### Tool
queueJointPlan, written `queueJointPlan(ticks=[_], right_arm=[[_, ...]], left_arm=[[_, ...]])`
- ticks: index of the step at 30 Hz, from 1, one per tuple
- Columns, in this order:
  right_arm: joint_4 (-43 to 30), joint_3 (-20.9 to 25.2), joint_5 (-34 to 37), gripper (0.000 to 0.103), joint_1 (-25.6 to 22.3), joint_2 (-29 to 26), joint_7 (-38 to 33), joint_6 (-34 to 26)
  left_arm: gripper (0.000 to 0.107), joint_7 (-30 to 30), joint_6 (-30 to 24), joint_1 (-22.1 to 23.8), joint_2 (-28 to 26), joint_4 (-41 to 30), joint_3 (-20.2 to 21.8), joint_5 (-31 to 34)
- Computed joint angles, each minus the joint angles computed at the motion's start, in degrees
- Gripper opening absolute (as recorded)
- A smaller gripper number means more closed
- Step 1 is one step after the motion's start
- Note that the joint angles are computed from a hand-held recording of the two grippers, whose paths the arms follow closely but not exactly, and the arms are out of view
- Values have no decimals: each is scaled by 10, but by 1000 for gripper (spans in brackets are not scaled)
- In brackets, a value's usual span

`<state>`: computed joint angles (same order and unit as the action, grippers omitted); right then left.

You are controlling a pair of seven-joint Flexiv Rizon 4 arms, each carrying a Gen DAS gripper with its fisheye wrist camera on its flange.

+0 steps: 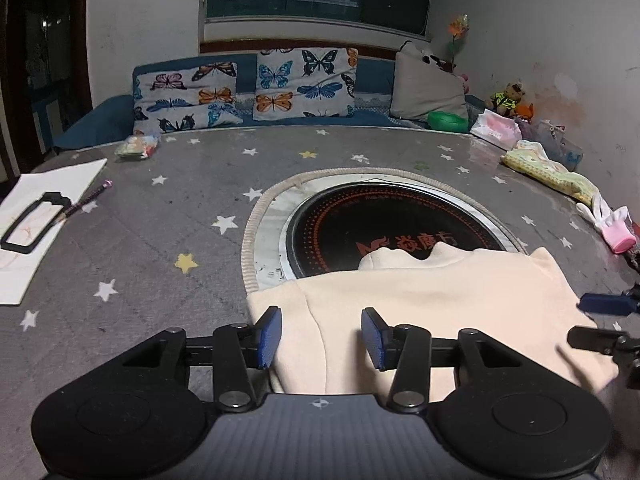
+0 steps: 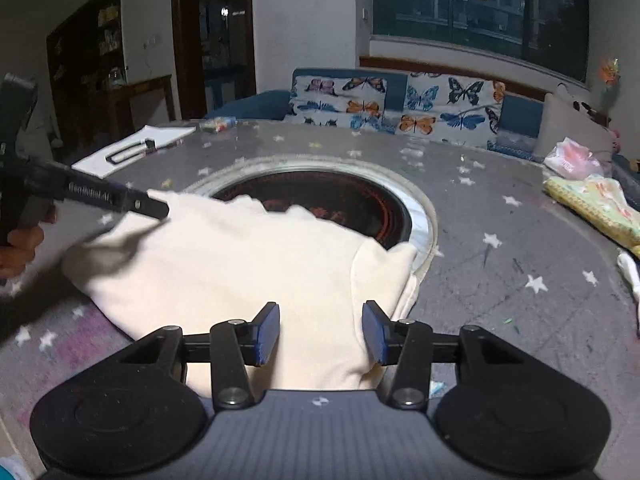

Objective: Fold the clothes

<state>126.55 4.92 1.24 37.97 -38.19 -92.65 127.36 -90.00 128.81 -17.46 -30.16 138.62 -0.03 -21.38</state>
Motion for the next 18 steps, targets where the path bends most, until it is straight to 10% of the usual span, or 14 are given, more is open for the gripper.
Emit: queueJointPlan(ticks=[18], right_arm=[[35, -39, 134, 65, 112, -4, -72, 38]], left_arm=[[58, 6, 76, -119, -3, 84, -1, -152]])
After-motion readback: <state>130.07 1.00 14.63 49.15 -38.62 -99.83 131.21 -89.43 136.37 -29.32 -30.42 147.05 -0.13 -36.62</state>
